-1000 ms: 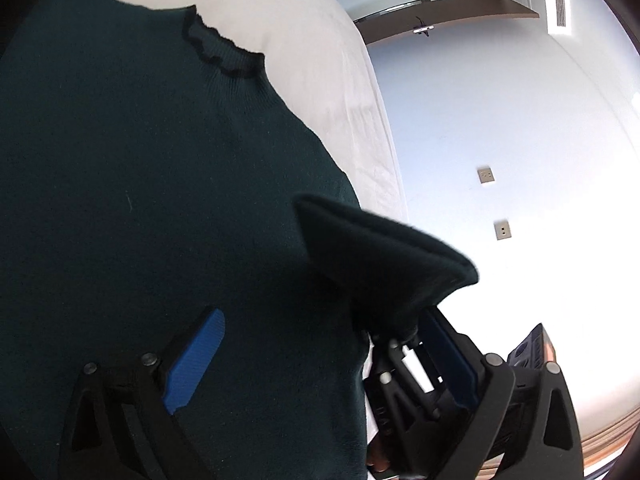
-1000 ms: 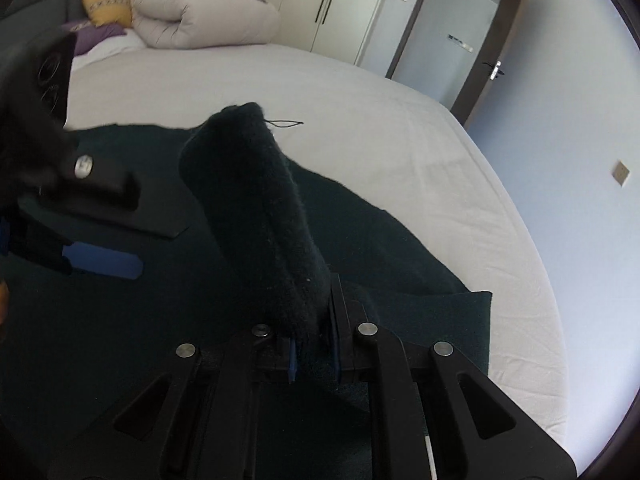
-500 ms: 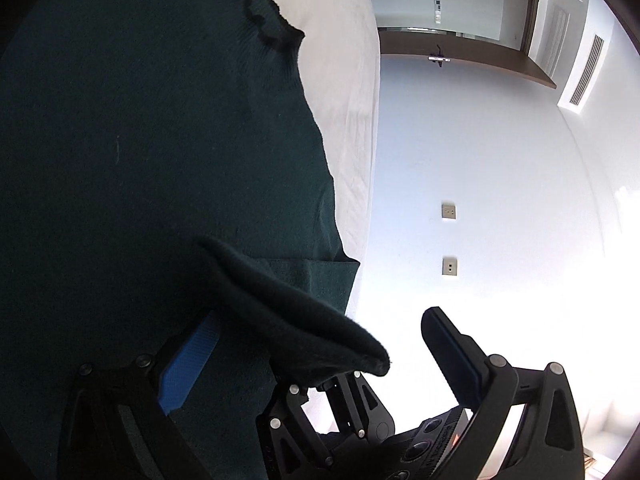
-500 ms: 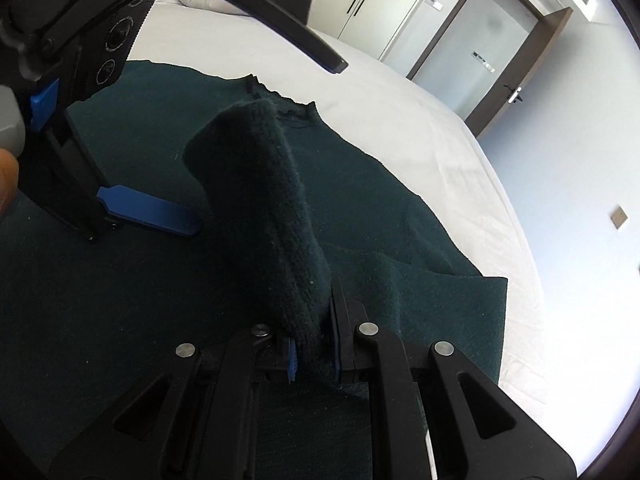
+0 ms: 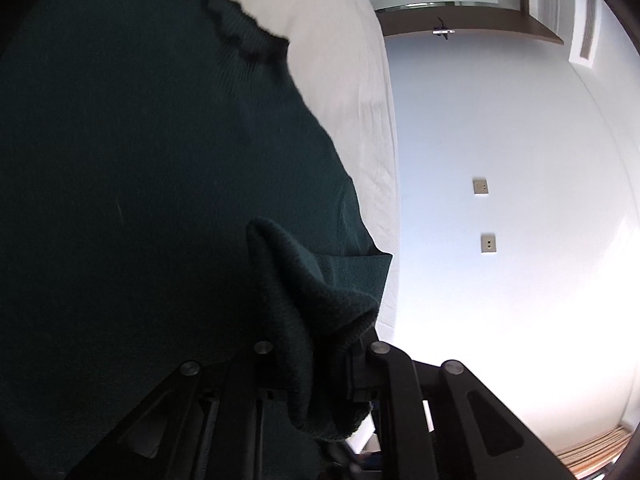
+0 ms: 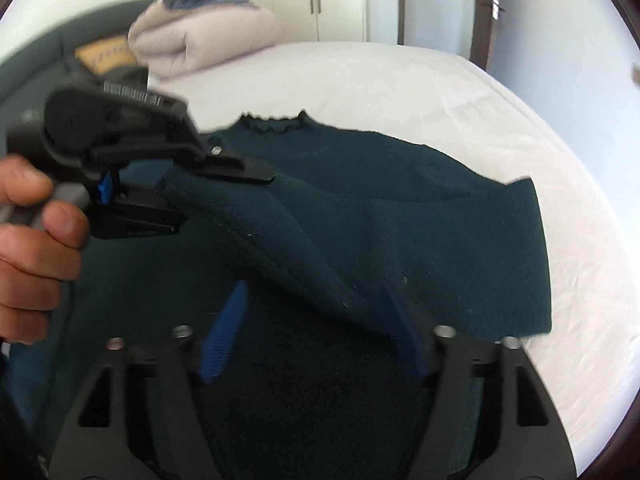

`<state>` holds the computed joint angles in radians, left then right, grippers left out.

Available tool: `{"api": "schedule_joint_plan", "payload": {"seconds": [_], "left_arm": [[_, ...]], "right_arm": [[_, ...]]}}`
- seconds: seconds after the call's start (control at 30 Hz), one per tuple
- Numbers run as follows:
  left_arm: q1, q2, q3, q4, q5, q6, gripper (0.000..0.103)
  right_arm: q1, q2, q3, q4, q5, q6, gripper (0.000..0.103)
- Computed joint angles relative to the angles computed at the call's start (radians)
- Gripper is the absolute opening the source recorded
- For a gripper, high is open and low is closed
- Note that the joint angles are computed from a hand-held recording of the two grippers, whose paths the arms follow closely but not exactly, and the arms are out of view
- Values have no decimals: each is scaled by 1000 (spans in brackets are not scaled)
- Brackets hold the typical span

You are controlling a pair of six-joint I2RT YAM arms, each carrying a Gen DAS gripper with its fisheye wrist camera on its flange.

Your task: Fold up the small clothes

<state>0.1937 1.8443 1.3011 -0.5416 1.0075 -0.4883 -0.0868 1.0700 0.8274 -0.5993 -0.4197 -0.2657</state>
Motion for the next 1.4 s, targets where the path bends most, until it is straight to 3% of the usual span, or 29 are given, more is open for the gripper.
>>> {"api": "schedule_joint_plan", "payload": {"seconds": [0.07, 0.17, 0.3, 0.4, 0.7, 0.77, 0.83, 1.1, 1.13, 1.3, 1.4], "left_arm": [[24, -1, 98, -118, -84, 140, 15], [62, -32, 165, -212, -190, 287, 15], [130, -11, 225, -251, -294, 393, 15], [176, 41, 271, -264, -320, 440, 15], [202, 109, 223, -194, -372, 465, 16], [208, 117, 243, -191, -366, 449, 16], [216, 115, 244, -185, -375, 443, 16], [208, 123, 185, -153, -386, 442, 17], [213, 123, 182, -150, -377, 437, 20], [245, 129, 173, -128, -305, 418, 56], [254, 128, 171, -118, -283, 413, 67]], "right_arm": [[-178, 39, 34, -51, -238, 41, 81], [-373, 203, 108, -118, -484, 133, 81], [-503, 368, 140, -99, -600, 281, 81], [-551, 451, 157, -46, -661, 377, 81], [-549, 436, 31, 147, -664, 522, 81], [-558, 429, 32, 123, -679, 519, 81], [-612, 420, 65, -14, -710, 431, 81], [-615, 410, 144, -196, -712, 303, 81], [-603, 405, 165, -205, -709, 300, 81], [-519, 482, 326, -244, -710, 310, 81], [-444, 554, 429, -236, -690, 336, 81]]}}
